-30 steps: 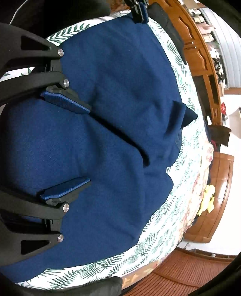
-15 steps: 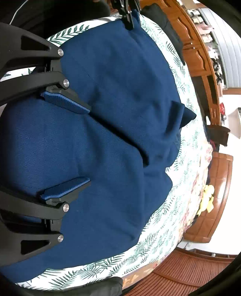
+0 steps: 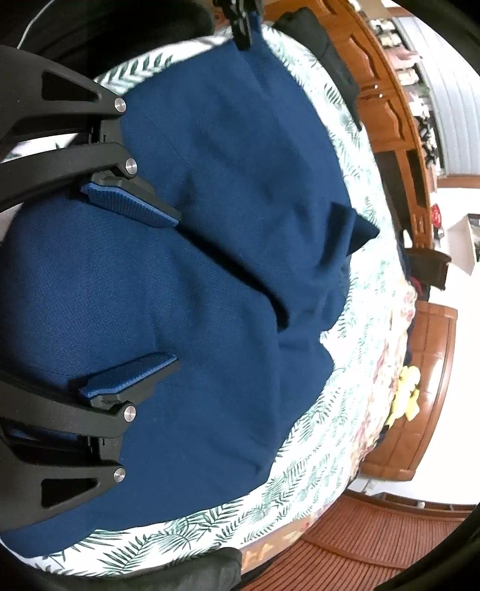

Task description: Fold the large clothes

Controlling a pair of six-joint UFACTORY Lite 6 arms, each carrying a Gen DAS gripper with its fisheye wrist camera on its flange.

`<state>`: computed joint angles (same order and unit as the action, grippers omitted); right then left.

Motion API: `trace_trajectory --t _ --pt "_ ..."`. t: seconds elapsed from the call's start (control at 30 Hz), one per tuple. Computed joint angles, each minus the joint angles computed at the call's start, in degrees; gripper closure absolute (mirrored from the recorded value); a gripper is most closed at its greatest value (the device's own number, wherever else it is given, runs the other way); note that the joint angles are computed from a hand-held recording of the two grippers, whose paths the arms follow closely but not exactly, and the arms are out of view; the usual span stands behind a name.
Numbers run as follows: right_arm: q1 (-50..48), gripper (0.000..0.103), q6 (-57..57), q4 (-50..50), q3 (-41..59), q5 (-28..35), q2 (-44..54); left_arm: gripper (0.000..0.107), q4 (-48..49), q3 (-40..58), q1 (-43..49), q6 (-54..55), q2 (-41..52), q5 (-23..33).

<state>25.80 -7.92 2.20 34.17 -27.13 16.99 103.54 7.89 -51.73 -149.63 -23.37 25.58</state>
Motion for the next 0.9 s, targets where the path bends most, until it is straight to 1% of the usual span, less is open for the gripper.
trace_trajectory --t 0.07,0.1,0.13,0.17,0.23,0.27,0.3,0.4,0.43,0.5,0.53,0.6,0.67,0.8,0.87,0.9 --pt "-1.5 0.034 6.1 -6.9 -1.2 -0.2 -1.8 0.071 -0.7 0.8 -0.5 0.7 0.9 0.2" --pt "-2.1 0.034 8.6 -9.6 -1.6 -0.2 -2.5 0.074 -1.4 1.1 -0.7 1.5 1.0 0.3" --pt "-2.2 0.034 9.8 -11.1 -1.7 -0.1 -2.7 0.079 -1.4 1.2 -0.6 1.9 0.7 0.1" --pt "-2.1 0.034 10.0 -11.6 -1.4 0.3 -2.3 0.086 -2.1 1.1 -0.5 2.9 -0.1 -0.1" --pt "-1.3 0.034 7.7 -9.3 -0.5 0.8 -1.0 0.097 -4.9 0.8 -0.6 6.3 -2.8 -0.3" --pt "-1.0 0.034 6.7 -8.4 -0.1 0.9 -0.3 0.099 -6.8 0.9 -1.0 8.1 -3.9 0.0" --pt "-0.9 0.034 6.5 -8.2 0.3 1.1 0.4 0.100 -8.9 1.0 -1.9 9.9 -5.2 0.9" --pt "-1.2 0.034 7.8 -9.6 0.5 1.5 0.3 0.101 -19.6 5.9 -8.2 20.5 -7.2 8.3" --pt "-1.7 0.035 8.7 -10.8 0.2 1.5 -0.1 0.102 -20.5 7.2 -9.0 22.1 -7.1 9.4" --pt "-2.7 0.037 10.1 -12.8 -0.7 1.8 -1.5 0.102 -23.5 13.1 -10.6 28.2 -5.6 11.6" --pt "-3.3 0.038 10.5 -13.6 -1.4 1.8 -2.5 0.103 -24.4 18.0 -12.1 31.1 -3.1 13.3" --pt "-5.5 0.042 12.5 -16.3 -3.4 1.5 -5.3 0.103 -25.1 24.5 -12.6 35.1 0.6 14.0" --pt "-9.4 0.048 16.3 -21.7 -5.6 0.7 -8.0 0.104 -25.2 34.8 -14.3 39.5 7.6 15.1" --pt "-18.8 0.052 22.7 -31.6 -10.0 -0.4 -14.1 0.104 -27.0 52.0 -16.9 48.4 19.2 16.9" --pt "-24.2 0.056 26.7 -37.9 -12.5 -1.5 -17.8 0.104 -27.9 63.1 -17.3 53.4 27.5 15.6" --pt "-27.3 0.057 29.7 -42.4 -13.5 -2.2 -19.4 0.104 -28.9 66.7 -17.3 55.5 29.9 15.1"
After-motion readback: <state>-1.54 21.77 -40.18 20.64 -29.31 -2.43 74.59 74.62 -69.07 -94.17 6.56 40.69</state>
